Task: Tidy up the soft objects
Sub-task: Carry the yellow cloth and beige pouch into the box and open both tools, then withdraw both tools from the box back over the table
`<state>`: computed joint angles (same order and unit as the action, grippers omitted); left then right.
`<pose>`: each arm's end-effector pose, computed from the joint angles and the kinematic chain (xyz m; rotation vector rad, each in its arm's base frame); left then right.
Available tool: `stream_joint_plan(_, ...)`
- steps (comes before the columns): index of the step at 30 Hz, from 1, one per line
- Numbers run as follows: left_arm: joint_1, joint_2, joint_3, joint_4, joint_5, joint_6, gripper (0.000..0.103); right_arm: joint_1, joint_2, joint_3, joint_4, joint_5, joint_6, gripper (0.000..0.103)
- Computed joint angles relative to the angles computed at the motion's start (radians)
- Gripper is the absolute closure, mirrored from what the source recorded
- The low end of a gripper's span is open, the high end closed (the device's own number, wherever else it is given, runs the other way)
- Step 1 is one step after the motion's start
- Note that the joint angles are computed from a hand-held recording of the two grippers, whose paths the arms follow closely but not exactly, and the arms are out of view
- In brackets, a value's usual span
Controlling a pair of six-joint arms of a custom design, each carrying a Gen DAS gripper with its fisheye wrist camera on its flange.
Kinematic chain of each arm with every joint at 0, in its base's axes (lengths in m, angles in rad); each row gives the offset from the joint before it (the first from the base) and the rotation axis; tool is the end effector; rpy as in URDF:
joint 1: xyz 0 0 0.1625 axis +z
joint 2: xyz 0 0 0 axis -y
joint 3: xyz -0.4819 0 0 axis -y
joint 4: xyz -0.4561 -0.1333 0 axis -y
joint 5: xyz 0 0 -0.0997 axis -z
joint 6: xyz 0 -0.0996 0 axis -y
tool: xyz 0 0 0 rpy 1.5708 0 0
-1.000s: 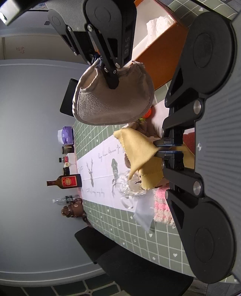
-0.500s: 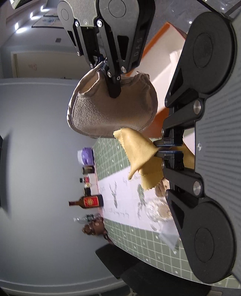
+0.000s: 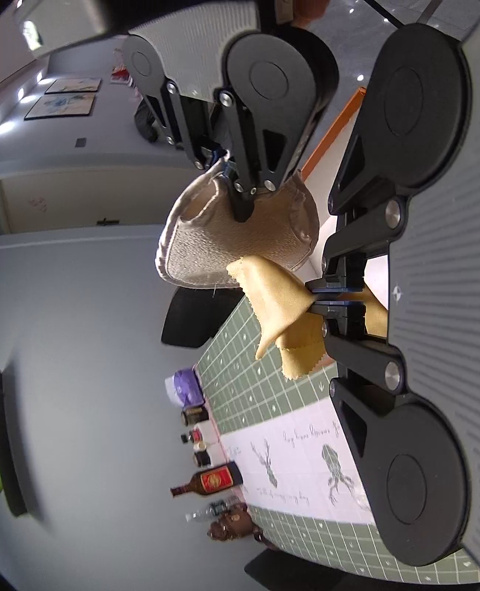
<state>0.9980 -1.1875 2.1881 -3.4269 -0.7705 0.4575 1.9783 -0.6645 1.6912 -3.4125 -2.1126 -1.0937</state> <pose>-0.1228 -0.5683 0.2553 0.7114 2.1137 -1.0501 0.3709 -0.6524 0.0835 1.3557 -1.8543 0.7140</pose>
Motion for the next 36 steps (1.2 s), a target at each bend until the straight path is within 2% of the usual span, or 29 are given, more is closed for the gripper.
stream_joint_plan(4, 0.032, 0.04, -0.06, 0.101, -0.052, -0.014, 0.099, -0.037, 0.015, -0.031, 0.039, -0.024, 0.018, 0.094)
stream_joint_plan(7, 0.053, 0.07, -0.098, 0.157, -0.057, -0.015, 0.099, -0.061, 0.027, -0.058, 0.098, -0.035, 0.047, 0.094)
stream_joint_plan(12, 0.112, 0.096, -0.165, 0.306, -0.132, -0.08, 0.099, -0.091, 0.061, -0.105, 0.196, -0.046, 0.069, 0.094)
stream_joint_plan(19, 0.164, 0.132, -0.238, 0.485, -0.115, -0.156, 0.099, -0.117, 0.114, -0.175, 0.357, -0.068, 0.12, 0.094)
stream_joint_plan(23, 0.176, 0.14, -0.252, 0.519, -0.099, -0.175, 0.099, -0.123, 0.142, -0.196, 0.393, -0.093, 0.123, 0.093)
stream_joint_plan(28, 0.187, 0.146, -0.262, 0.542, -0.099, -0.196, 0.096, -0.127, 0.152, -0.203, 0.392, -0.109, 0.13, 0.083)
stream_joint_plan(30, 0.189, 0.147, -0.259, 0.536, -0.098, -0.2, 0.089, -0.125, 0.154, -0.202, 0.378, -0.115, 0.115, 0.08)
stream_joint_plan(32, 0.193, 0.146, -0.259, 0.532, -0.104, -0.205, 0.083, -0.122, 0.153, -0.198, 0.363, -0.116, 0.103, 0.072)
stream_joint_plan(34, 0.194, 0.142, -0.255, 0.524, -0.111, -0.207, 0.08, -0.118, 0.151, -0.191, 0.346, -0.12, 0.084, 0.064)
stream_joint_plan(36, 0.192, 0.135, -0.247, 0.512, -0.112, -0.206, 0.079, -0.113, 0.15, -0.186, 0.327, -0.127, 0.066, 0.06)
